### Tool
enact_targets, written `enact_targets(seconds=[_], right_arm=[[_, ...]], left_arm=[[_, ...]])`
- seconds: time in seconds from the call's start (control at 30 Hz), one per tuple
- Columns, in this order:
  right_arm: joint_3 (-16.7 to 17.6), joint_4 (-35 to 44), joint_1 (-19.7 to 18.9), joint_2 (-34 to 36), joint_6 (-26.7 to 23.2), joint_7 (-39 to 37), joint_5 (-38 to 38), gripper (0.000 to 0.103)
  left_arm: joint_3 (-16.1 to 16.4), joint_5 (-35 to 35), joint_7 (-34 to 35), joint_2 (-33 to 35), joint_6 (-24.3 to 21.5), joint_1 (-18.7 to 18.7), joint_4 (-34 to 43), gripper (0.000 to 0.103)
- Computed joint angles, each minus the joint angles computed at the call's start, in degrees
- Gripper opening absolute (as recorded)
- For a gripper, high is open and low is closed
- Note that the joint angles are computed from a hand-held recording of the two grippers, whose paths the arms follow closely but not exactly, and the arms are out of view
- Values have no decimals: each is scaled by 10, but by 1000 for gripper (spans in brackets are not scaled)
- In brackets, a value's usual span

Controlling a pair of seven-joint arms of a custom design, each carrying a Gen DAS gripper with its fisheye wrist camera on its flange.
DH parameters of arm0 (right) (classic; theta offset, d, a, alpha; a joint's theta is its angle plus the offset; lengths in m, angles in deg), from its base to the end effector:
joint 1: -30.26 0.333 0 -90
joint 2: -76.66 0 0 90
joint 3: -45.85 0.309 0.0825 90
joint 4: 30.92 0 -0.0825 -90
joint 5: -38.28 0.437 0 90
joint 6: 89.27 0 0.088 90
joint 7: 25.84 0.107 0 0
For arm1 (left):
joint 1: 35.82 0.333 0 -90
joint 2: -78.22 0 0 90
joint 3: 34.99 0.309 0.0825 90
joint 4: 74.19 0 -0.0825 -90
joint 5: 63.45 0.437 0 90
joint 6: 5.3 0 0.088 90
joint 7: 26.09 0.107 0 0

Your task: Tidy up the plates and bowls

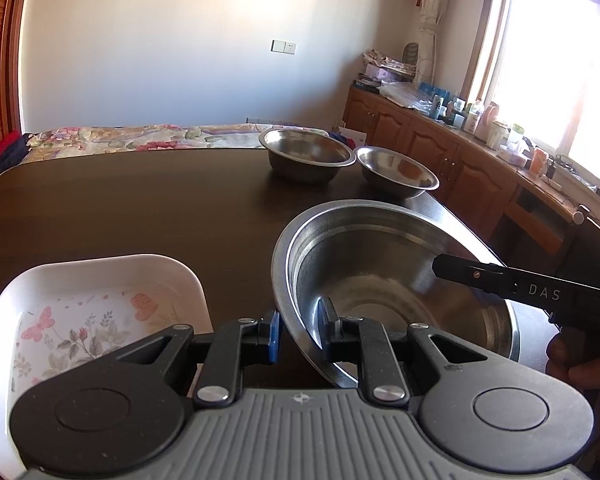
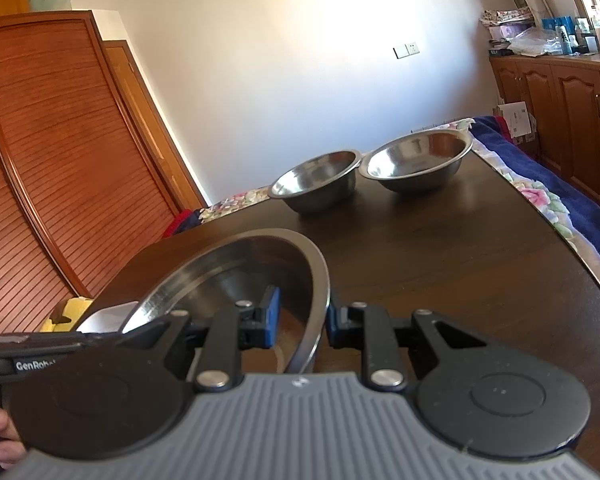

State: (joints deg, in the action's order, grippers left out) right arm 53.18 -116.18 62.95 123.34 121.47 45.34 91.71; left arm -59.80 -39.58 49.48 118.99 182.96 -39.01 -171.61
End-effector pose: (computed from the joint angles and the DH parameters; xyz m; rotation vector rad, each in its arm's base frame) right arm 0.6531 0.3794 0.2742 -1.2577 1.5634 -0.5704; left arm 0.6739 -0.3405 0.2848 -1.3577 2.1515 -1.2486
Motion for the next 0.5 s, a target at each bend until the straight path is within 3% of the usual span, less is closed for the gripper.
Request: enact_targets(seconds=[0.2, 0.3, 0.5], right_arm=[[-2, 0, 2, 0, -3, -6, 5, 25], [-9, 8, 8, 2, -10, -25, 23, 26], [-21, 12, 18, -6, -15, -86, 69, 33]], left_arm=[[-3, 1, -1, 1, -1, 4, 1, 22], [37, -6, -7, -9, 7, -30, 2, 22], [48, -1, -13, -10, 15, -33, 9, 22]])
